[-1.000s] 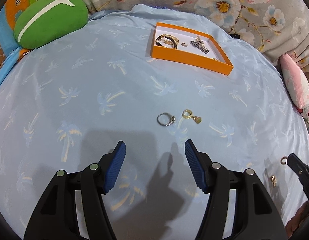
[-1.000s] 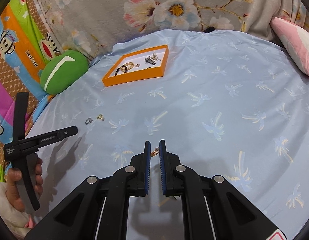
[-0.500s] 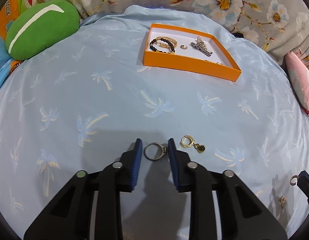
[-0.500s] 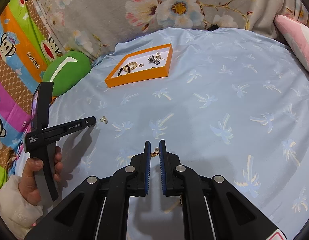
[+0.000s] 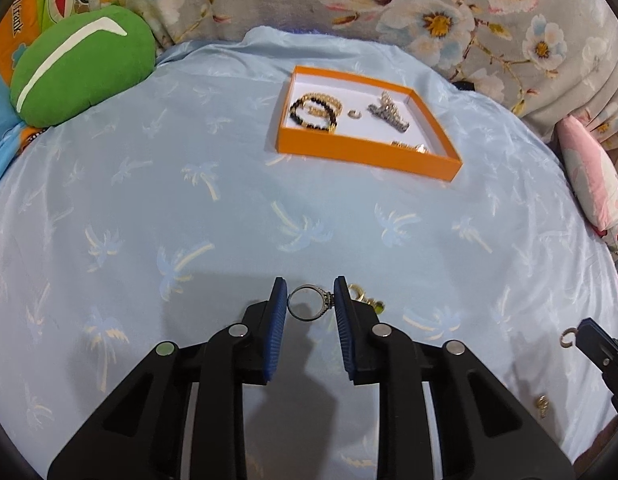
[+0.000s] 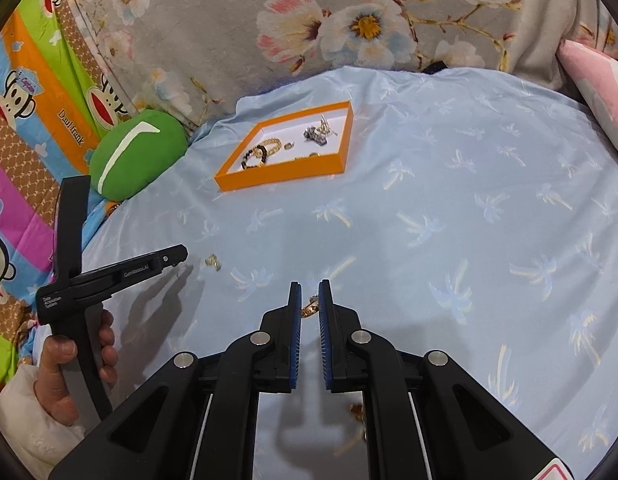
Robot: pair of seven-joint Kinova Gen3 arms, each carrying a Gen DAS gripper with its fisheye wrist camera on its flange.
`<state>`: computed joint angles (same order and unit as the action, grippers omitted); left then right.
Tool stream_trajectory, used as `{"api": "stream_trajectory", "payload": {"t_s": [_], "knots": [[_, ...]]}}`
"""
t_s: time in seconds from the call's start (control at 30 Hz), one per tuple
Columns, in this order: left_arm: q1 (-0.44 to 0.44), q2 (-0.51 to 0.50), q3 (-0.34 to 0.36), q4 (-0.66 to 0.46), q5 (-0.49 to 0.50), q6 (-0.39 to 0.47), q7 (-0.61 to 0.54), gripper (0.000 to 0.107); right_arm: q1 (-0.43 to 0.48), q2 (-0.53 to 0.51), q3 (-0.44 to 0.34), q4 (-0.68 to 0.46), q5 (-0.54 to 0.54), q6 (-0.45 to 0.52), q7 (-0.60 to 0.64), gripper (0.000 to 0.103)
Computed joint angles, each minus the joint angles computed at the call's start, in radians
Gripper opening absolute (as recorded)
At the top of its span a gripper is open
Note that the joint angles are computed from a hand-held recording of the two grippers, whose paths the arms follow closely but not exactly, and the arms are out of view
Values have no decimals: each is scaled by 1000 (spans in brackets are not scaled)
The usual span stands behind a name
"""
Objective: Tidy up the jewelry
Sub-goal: 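Carry both into the orange box and open both tools to release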
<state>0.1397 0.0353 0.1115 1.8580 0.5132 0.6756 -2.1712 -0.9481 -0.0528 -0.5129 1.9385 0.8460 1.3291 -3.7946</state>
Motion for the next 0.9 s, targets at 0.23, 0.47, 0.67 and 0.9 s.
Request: {"api": "stream_trajectory", "payload": {"t_s": [0.23, 0.47, 0.67, 0.9], "knots": [[9, 29, 13, -110, 24, 15, -3, 23, 111, -35, 80, -14, 82, -103, 188, 1], [69, 161, 49, -304, -87, -14, 134, 23, 297, -14, 186, -62, 132, -319, 413, 0], [47, 204, 81, -362, -108, -23, 166, 24, 346, -26, 179, -45, 55, -328, 469, 4], [-15, 165, 83, -273, -35, 14, 100, 24, 253, -57, 37, 74, -129, -265, 268, 12]]}}
